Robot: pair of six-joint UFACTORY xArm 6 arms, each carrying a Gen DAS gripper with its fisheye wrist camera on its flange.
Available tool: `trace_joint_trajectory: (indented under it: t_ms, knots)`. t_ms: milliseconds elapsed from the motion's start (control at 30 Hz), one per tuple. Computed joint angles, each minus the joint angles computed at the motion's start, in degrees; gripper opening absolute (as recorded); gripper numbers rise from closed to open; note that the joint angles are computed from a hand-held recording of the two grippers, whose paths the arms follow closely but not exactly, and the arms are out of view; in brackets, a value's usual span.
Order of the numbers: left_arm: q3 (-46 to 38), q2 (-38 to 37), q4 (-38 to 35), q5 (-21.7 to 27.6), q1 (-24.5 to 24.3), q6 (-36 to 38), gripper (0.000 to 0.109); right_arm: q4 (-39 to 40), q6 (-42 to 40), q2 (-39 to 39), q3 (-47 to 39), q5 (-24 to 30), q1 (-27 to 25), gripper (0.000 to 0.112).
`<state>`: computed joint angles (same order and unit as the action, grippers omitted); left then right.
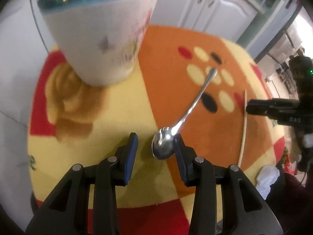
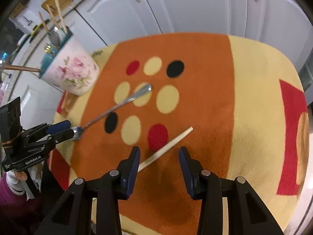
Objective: Organize utensils
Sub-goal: 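Lower the left gripper to the long steel spoon while the right approaches the wooden chopstick, then grasp the long spoon with the left gripper while the right grasps the chopstick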
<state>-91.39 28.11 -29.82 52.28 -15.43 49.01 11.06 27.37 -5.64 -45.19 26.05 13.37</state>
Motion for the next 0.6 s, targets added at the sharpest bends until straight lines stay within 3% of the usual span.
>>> trace_joint_trajectory:
  t_ms: [300,500,600]
  knots:
    - [1.1,-2.4,-4.3,10.7,-0.9,4.5,0.038,-4.0,2.6,4.9,-4.1,-2.3,-0.9,0.039]
    - [0.0,-2.9,-3.1,11.0,-0.1,4.1,0.039,-1.2,0.1,4.2,-2.9,-3.4,-0.4,0.039]
    - [-0.7,-2.2,-1.3,8.7,-0.9,3.9,0.040,0.3,-0.4,3.1,-1.0,-5.4,-0.2,0.039]
